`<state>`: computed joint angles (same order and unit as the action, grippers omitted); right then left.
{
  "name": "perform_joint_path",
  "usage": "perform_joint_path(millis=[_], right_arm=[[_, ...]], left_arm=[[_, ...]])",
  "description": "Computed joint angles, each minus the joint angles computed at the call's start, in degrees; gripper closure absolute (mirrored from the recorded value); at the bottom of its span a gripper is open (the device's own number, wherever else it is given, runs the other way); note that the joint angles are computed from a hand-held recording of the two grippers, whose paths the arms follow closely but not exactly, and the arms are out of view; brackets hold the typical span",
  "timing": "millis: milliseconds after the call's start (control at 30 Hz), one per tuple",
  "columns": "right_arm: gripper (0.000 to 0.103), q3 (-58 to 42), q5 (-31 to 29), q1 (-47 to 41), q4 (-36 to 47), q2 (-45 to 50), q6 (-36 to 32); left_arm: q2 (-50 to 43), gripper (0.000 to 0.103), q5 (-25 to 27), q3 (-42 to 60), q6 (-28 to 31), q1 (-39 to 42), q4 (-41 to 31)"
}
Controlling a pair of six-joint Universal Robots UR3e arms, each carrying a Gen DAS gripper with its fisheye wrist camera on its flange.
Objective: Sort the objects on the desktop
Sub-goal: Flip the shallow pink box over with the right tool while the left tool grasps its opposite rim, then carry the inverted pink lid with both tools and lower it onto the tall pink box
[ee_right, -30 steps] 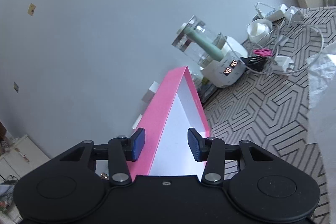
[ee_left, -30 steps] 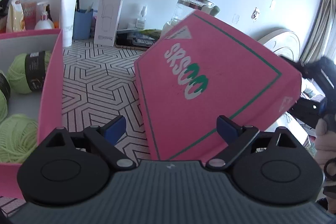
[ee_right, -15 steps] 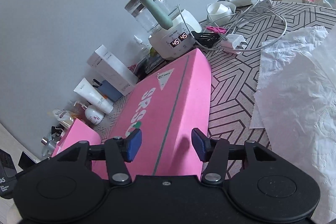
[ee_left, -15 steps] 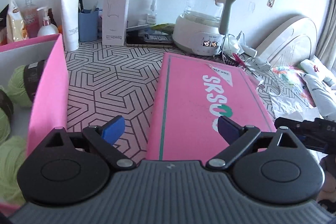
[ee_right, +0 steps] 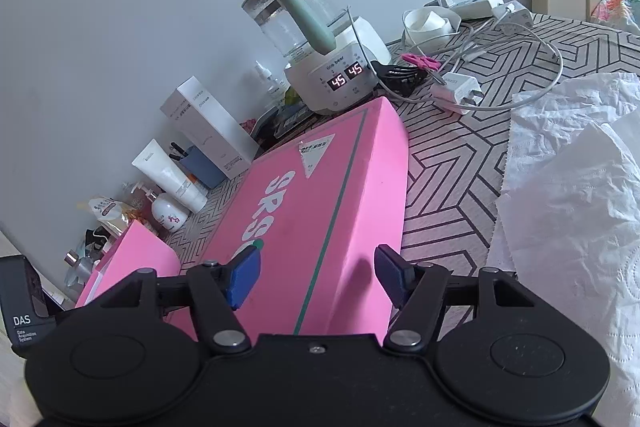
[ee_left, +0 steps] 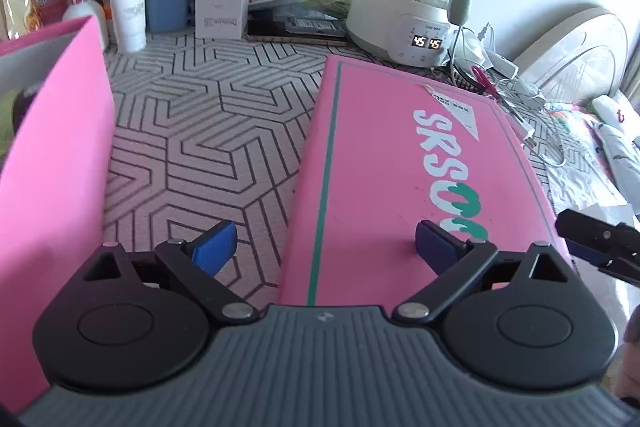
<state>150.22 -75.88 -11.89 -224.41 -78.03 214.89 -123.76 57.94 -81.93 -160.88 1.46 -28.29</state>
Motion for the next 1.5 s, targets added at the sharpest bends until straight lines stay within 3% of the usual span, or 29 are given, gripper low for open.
perform_joint_path(millis=[133,200,267,500,667,933,1067,1367,1433,1500], right_arm=[[0.03,-2.46,0.1,0.33,2.28,2.64,-0.23],[0.017,-4.24,-0.83,1.3,3.13,4.53,-0.19],[0.013,-6.2,-3.32,3.4,3.24,6.37,-0.39],[0.017,-2.62,-2.61,3.19,-3.88,7.66,1.73],[0.018,1.26,-4.51,4.23,-9.48,4.97,2.4],[0.018,0.54,-14.16,13.08,-7.54,-1.22,1.02],[0.018,-0.34,-15.95,15.97,-5.94,-4.59,0.92],[0.018,-19.46,-17.96,25.58,1.05,1.26,-1.25],[0.018,-27.11,-17.99,28.12,6.29,4.03,-2.75],[0.018,-35.64,-17.58,30.3,12.07,7.5,-4.32]], left_arm=[[-0.95,0.006,-3.52,2.75,-0.21,0.72,-6.79],[-1.07,0.004,-5.55,3.87,1.29,0.81,-11.39],[0.15,0.004,-5.25,1.31,0.91,0.58,-8.89],[6.0,0.004,-6.18,-8.16,2.67,1.21,-1.97],[11.42,0.004,-11.65,-12.64,5.71,4.25,-3.31],[20.53,0.004,-17.92,-21.25,9.82,9.55,-4.85],[26.92,0.004,-22.26,-25.75,12.45,14.42,-7.53],[37.01,0.004,-31.8,-29.01,18.84,30.14,-16.46],[37.05,0.004,-32.65,-27.71,19.52,33.81,-19.22],[35.25,0.004,-32.49,-26.57,17.8,36.38,-16.94]])
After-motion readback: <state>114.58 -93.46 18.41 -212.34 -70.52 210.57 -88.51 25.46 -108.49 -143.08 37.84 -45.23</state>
